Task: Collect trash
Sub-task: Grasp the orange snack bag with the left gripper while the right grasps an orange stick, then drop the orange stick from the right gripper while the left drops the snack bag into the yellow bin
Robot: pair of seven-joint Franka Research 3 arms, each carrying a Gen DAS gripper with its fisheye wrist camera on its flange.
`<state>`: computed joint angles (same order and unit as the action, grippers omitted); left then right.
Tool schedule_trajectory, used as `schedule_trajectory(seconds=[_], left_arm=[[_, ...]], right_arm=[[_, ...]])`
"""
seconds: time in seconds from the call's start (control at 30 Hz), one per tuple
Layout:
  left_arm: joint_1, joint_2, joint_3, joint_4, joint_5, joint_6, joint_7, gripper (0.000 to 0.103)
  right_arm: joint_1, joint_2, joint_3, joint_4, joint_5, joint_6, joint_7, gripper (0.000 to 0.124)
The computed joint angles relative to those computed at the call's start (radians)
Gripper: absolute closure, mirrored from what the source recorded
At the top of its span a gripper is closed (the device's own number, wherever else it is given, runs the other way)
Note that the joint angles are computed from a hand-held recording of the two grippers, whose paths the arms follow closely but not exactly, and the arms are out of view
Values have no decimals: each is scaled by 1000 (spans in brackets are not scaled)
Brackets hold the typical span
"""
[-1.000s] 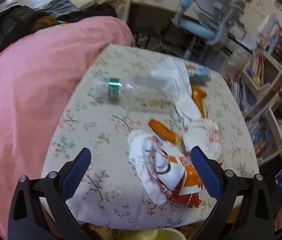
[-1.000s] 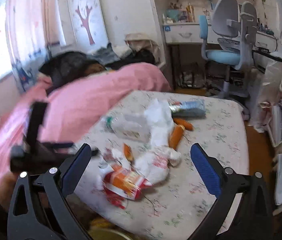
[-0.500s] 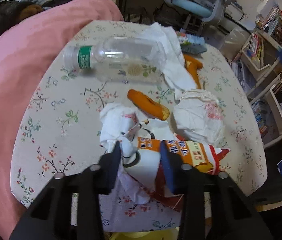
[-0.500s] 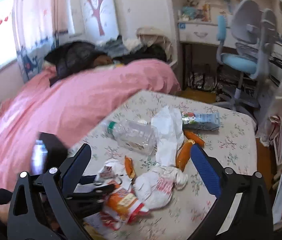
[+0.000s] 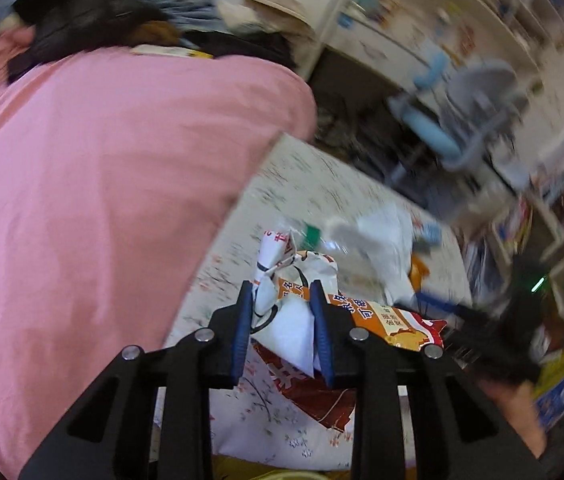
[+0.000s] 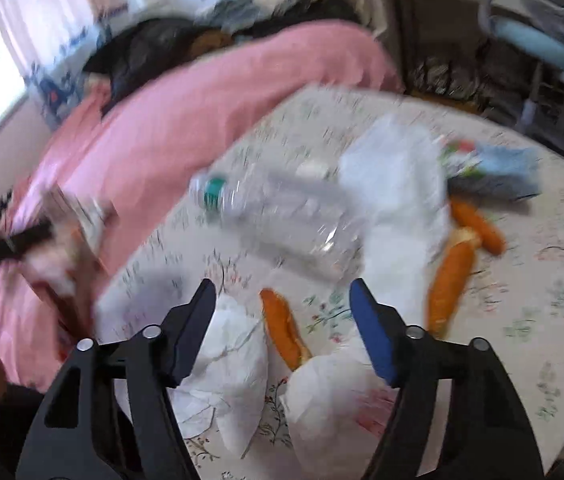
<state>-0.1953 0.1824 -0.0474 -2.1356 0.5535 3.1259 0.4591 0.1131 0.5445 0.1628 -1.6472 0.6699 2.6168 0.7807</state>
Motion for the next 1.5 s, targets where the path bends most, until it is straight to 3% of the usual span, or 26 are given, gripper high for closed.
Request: schedule_trajectory(seconds=[0.03, 0.17, 0.23, 0.3, 0.4, 0.57, 0.73, 0.93, 1.13, 1.3, 1.47, 1.5], left_arm=[[-14, -3, 19, -5, 16, 11, -26, 74], [-16, -4, 10, -5, 28, 13, -18, 74], [-3, -1, -12, -4, 11, 14, 11, 74], [18, 7, -34, 1, -22, 18, 49, 74], [18, 7, -39, 5, -54, 11, 72, 74], [-41, 5, 36, 7, -1, 18, 10, 74], [-88, 2, 93, 16, 123, 10, -94, 74], [-75, -1, 78, 20, 233, -5, -184, 74], [-42, -10, 37, 12, 272, -20, -186, 74], [-30, -36, 25, -18, 309, -11, -203, 74], [-12, -67, -7, -63, 317, -8, -190, 74], [-9, -69, -17, -68, 311, -13, -181, 74]], right_arm=[[27, 14, -21, 8, -43, -1, 24, 63], [83, 71, -70, 44, -170, -17, 122, 77], [89, 64, -67, 16, -198, 38, 116, 86], [84, 61, -60, 7, -216, 53, 115, 108], [69, 48, -40, -20, -217, 88, 100, 109], [-51, -37, 98, -101, -16, 138, -75, 109], [-137, -172, 174, -208, 269, 82, -281, 109], [-162, -280, 158, -298, 517, 12, -446, 109], [-139, -378, 85, -391, 611, -76, -485, 109], [-61, -485, 38, -559, 505, -129, -453, 109], [44, -533, 14, -726, 225, -157, -298, 107], [66, -538, 10, -754, 147, -156, -249, 103]])
